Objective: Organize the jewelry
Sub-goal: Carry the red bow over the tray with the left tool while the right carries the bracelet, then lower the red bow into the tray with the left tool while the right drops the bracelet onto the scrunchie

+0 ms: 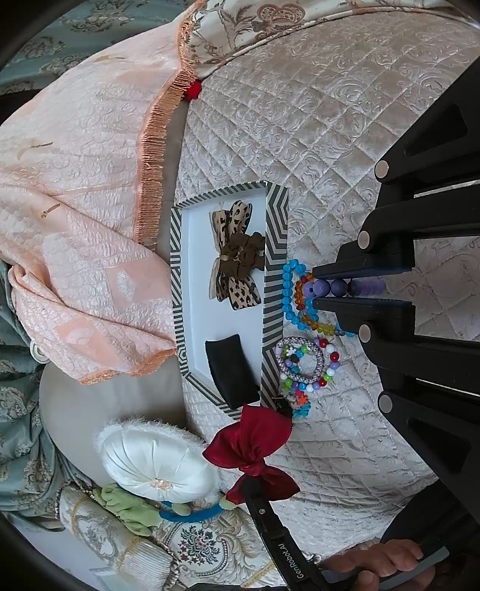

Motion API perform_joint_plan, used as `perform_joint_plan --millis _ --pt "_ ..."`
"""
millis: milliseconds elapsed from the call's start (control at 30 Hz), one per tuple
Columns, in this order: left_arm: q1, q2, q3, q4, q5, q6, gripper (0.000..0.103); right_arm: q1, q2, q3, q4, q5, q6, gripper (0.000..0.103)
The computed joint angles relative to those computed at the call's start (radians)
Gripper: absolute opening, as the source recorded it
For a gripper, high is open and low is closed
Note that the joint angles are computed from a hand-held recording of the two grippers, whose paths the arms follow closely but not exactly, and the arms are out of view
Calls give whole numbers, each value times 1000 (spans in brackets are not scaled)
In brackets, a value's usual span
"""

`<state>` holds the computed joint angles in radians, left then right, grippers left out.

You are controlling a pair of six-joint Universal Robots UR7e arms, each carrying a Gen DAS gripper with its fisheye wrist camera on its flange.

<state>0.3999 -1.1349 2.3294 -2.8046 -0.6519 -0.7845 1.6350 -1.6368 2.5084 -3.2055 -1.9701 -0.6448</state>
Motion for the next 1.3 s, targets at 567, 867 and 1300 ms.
perform_joint_plan --millis 567,867,1300 --pt "131 125 -181 -125 -41 260 6 36 93 -152 19 39 21 9" --pt "254 268 -313 -97 -127 269 5 3 280 -281 -39 66 61 9" --pt "298 298 -368 177 -47 144 6 -80 410 -384 55 -37 157 8"
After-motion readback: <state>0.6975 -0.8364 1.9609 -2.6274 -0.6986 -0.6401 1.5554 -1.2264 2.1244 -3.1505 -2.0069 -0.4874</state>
